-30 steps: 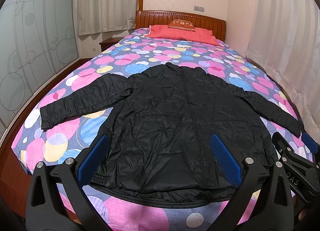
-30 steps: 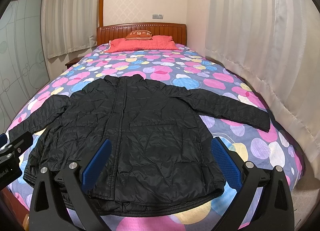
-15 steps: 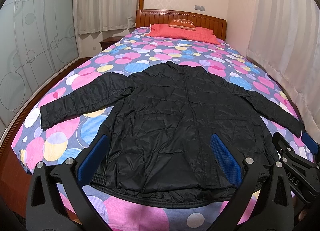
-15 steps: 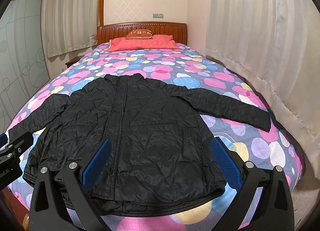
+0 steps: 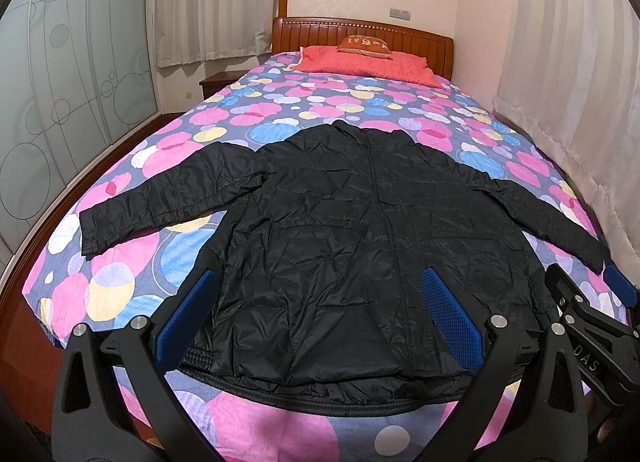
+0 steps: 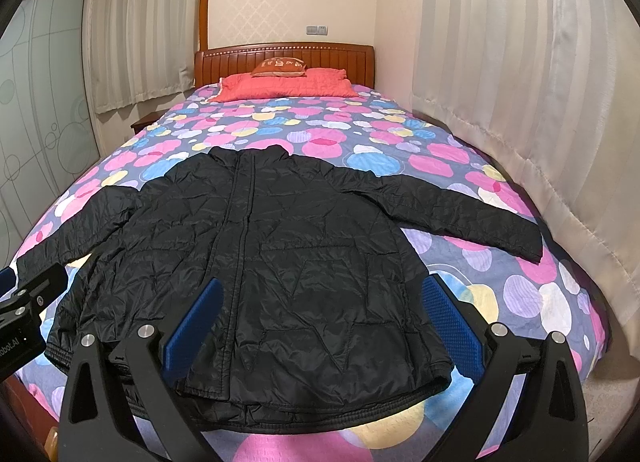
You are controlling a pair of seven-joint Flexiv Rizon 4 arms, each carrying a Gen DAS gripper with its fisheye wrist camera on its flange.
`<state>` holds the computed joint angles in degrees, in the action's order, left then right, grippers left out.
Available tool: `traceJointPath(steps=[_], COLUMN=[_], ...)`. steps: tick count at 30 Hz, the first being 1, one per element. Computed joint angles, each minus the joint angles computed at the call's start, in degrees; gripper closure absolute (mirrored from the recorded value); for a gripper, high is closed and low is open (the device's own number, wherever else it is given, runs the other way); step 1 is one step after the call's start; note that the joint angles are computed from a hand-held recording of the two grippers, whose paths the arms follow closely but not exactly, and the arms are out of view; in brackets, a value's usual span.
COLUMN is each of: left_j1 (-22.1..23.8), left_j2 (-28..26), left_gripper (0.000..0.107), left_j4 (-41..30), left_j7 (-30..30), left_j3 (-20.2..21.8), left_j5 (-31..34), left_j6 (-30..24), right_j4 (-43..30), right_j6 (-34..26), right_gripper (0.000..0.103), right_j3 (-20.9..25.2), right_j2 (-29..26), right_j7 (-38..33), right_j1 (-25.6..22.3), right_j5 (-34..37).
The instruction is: Fold large clothes
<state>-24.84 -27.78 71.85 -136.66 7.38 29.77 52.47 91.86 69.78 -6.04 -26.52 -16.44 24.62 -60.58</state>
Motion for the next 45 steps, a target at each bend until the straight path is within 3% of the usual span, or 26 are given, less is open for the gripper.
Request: traceJointPath(steps=[15, 26, 32, 37, 38, 39, 40, 42, 45], left_j1=[0.1, 1.0, 3.4, 5.6, 6.0, 6.9, 7.5, 8.6, 10.3], left_j2=[-0.1, -0.4, -0.5, -2.0, -2.0, -2.2, -2.3, -2.4, -1.7], left_gripper=[0.006, 0.006, 0.006, 0.006, 0.006, 0.006, 0.006, 0.006, 0.006], left_j4=[-0.3, 5.1, 7.4, 5.7, 5.9, 5.8, 5.8, 5.5, 7.0], left_j7=[0.2, -1.8, -2.4, -5.6, -7.1, -7.8, -9.0, -11.6, -15.4], left_j3=[-0.2, 0.5, 0.7, 3.1, 3.8, 4.0, 4.4, 5.5, 6.2], left_j5=[-0.3, -0.2, -3.6, -5.4, -5.4, -6.0, -6.0, -5.7, -4.9], left_j6=[-0.4, 4.4, 5.6, 1.6, 0.6, -0.5, -1.6, -4.7, -7.2], right_j4=[0.0, -0.5, -2.8, -4.8, -4.8, -5.4, -6.0, -6.8, -5.7], right_j6=[0.2, 0.4, 3.8, 8.2, 8.5, 8.3, 7.0, 6.1, 10.1], right_gripper=[0.004, 0.004, 0.004, 0.005, 0.007, 0.027, 0.054, 0.056, 0.056], right_j3=[-0.1, 0.0, 0.2, -1.8, -3.1, -3.3, -3.3, -3.6, -7.4], right_j2=[-0.3, -1.0, -4.3, -8.2, -8.7, -9.4, -9.8, -10.9, -12.0], right_j7=[0.1, -0.5, -4.1, -4.0, -2.5, -2.5, -2.5, -1.8, 2.6], right_j1=[0.1, -0.3, -2.4, -4.7, -5.1, -5.8, -6.6, -8.1, -8.5], right_j5=[-0.1, 1.5, 9.0, 18.2, 20.0, 21.9, 23.9, 27.5, 30.5])
